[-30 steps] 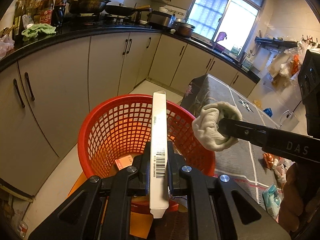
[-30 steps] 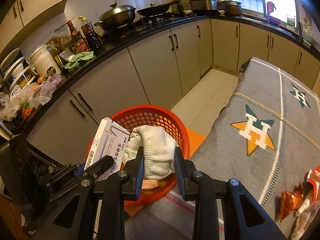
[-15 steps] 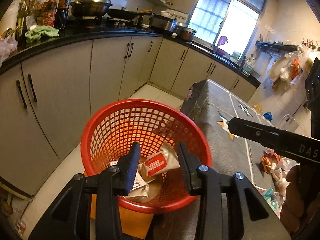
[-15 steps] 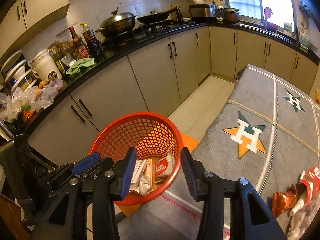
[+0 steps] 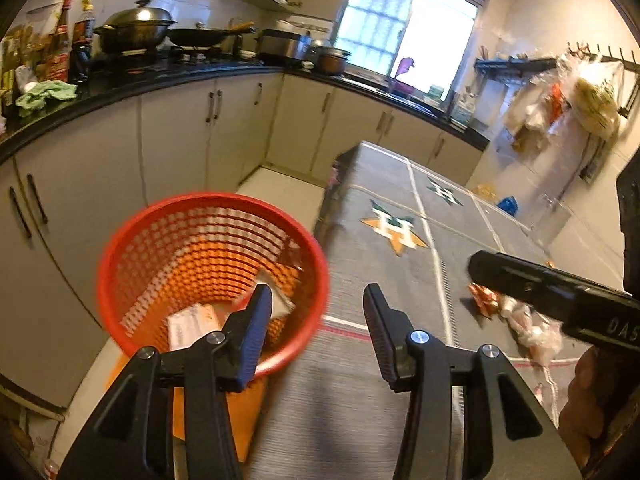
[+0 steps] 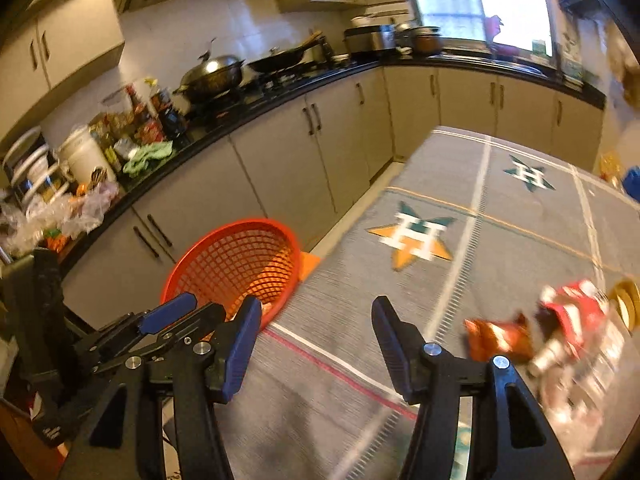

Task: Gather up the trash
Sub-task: 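Open the left tool to drop the white box while the right tool drops the white glove into the basket, then grasp the teal snack bag with the left tool while the right tool grasps the white plastic bag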

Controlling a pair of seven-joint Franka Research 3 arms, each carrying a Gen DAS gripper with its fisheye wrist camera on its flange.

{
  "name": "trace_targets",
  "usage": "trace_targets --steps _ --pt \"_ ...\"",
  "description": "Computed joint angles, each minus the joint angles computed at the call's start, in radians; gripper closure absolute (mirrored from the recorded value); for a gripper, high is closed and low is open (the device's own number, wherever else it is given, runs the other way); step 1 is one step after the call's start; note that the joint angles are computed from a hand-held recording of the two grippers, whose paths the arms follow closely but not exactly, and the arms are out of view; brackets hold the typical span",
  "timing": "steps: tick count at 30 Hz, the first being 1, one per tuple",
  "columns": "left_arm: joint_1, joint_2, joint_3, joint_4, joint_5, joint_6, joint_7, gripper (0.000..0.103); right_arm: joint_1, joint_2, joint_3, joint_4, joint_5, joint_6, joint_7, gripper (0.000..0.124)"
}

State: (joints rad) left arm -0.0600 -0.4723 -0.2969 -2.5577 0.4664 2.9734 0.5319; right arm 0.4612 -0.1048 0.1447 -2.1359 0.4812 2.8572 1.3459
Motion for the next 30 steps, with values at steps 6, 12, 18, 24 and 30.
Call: trace_targets --steps 6,12,18,24,30 --pt "-0.081 0.078 0.004 0.07 -0.029 -0.017 0.047 0.054 0.0 -0.135 -0.071 -0.137 0.168 0.007 -0.105 0.062" --pt "-0.212 0.159 0.045 0.125 -0.123 -0.035 0.149 0.052 -0.066 -0.287 -0.104 -0.308 0.139 0.047 -0.142 0.049" --pt "-0.318 0.237 0.065 0.187 -0.251 -0.052 0.291 0.048 -0.103 -0.32 -0.212 -0.376 0.183 0.03 -0.135 0.049" --pt "-0.391 0.303 0.067 0.253 -0.42 -0.105 0.416 0.033 -0.102 -0.265 -0.275 -0.346 0.319 -0.029 -0.215 0.049" --pt "-0.344 0.372 -0.01 0.35 -0.323 -0.226 0.269 0.026 -0.128 -0.26 -0.252 -0.34 0.415 -0.036 -0.302 0.049"
